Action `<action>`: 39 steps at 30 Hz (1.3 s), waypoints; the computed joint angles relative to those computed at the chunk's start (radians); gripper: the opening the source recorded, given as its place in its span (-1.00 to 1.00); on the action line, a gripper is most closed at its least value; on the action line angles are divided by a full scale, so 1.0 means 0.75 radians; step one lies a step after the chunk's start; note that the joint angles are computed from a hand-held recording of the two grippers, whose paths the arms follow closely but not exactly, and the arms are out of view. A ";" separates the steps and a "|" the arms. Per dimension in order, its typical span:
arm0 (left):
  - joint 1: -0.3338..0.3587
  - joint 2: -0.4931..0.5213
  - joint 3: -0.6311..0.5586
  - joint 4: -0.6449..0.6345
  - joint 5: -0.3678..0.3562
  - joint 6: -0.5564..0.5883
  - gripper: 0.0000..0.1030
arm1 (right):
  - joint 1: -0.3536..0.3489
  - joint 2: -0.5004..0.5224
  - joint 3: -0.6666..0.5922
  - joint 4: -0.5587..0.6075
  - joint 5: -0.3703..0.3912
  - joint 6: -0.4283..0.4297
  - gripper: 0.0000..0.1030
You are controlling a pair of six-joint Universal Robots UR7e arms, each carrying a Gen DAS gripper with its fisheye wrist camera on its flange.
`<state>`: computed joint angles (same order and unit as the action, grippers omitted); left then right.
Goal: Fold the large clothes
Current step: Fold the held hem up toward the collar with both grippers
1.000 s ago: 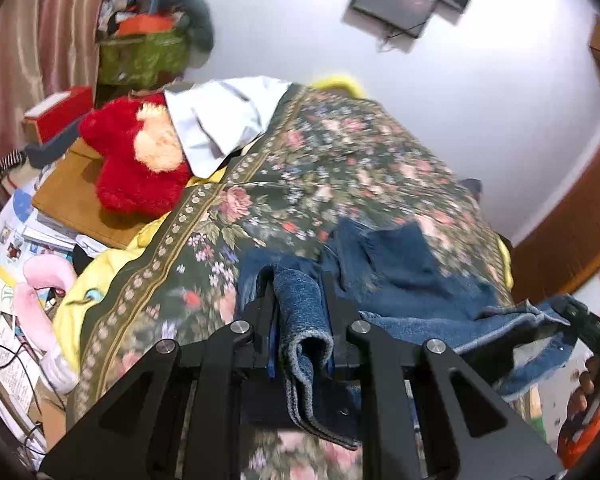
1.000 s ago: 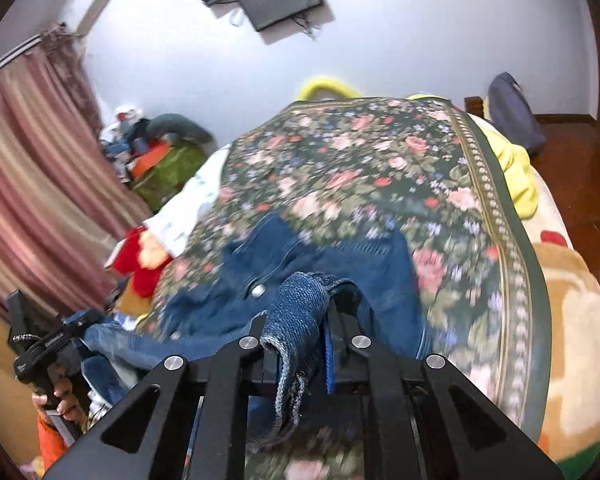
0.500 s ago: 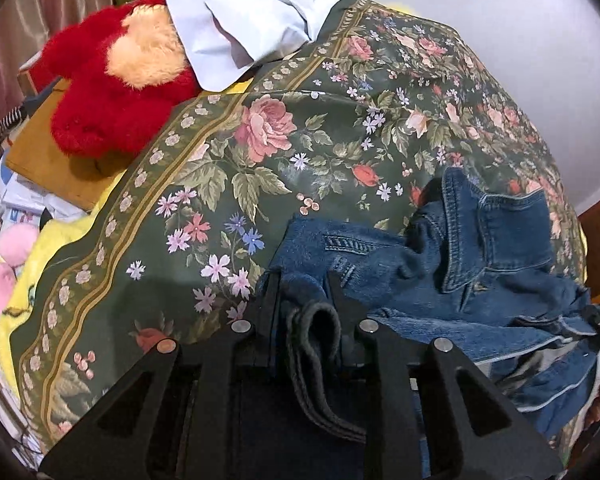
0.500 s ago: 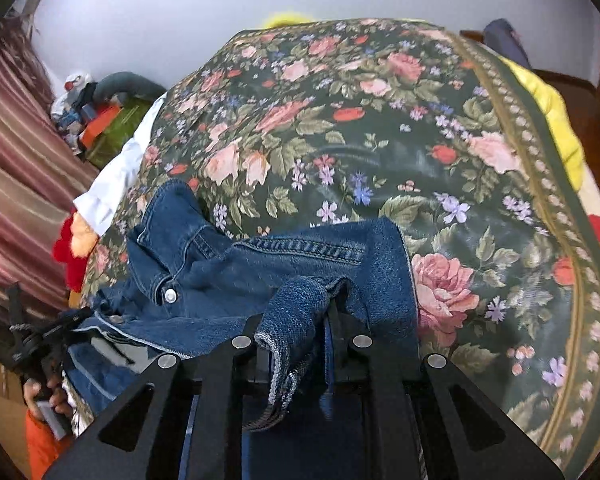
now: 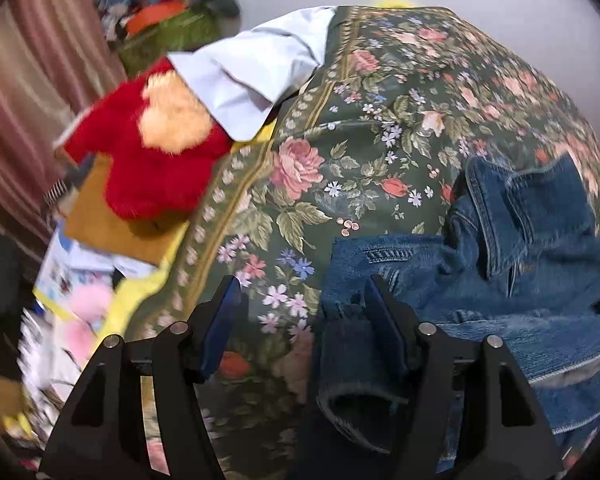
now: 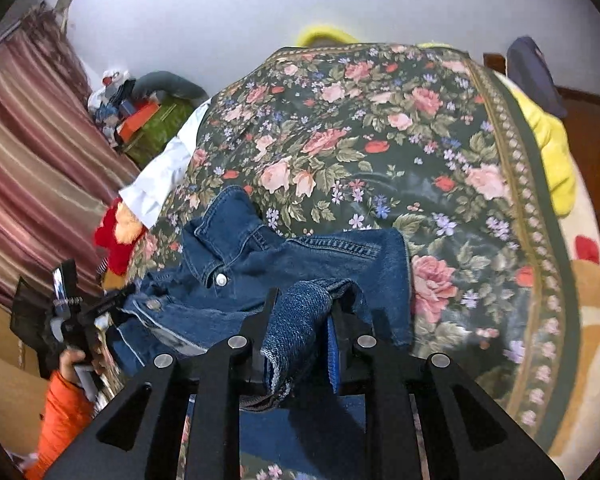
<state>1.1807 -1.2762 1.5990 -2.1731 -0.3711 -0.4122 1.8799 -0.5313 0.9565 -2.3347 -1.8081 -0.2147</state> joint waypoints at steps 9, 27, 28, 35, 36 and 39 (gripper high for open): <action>-0.104 -0.180 0.057 0.282 0.068 -0.207 0.27 | -0.004 -0.003 -0.059 0.218 -0.120 0.181 -0.70; -0.167 -0.041 0.217 0.255 -0.060 -0.046 0.54 | 0.009 0.031 -0.034 0.140 -0.243 0.116 -0.70; -0.162 -0.017 0.206 0.254 -0.043 -0.054 0.56 | 0.012 0.034 -0.036 0.143 -0.250 0.103 -0.70; -0.065 0.097 0.114 0.180 0.043 -0.089 0.73 | -0.028 0.078 -0.209 0.335 -0.080 0.152 -0.70; -0.065 0.098 0.123 0.152 0.054 -0.069 0.76 | -0.044 0.087 -0.253 0.386 -0.015 0.182 -0.70; -0.065 0.099 0.162 0.050 0.084 0.025 0.78 | -0.054 0.132 -0.370 0.521 0.013 0.199 -0.70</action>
<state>1.1317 -1.2021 1.7204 -2.1353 -0.3082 -0.3937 1.8395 -0.4326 0.6788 -1.9439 -1.7983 -0.0652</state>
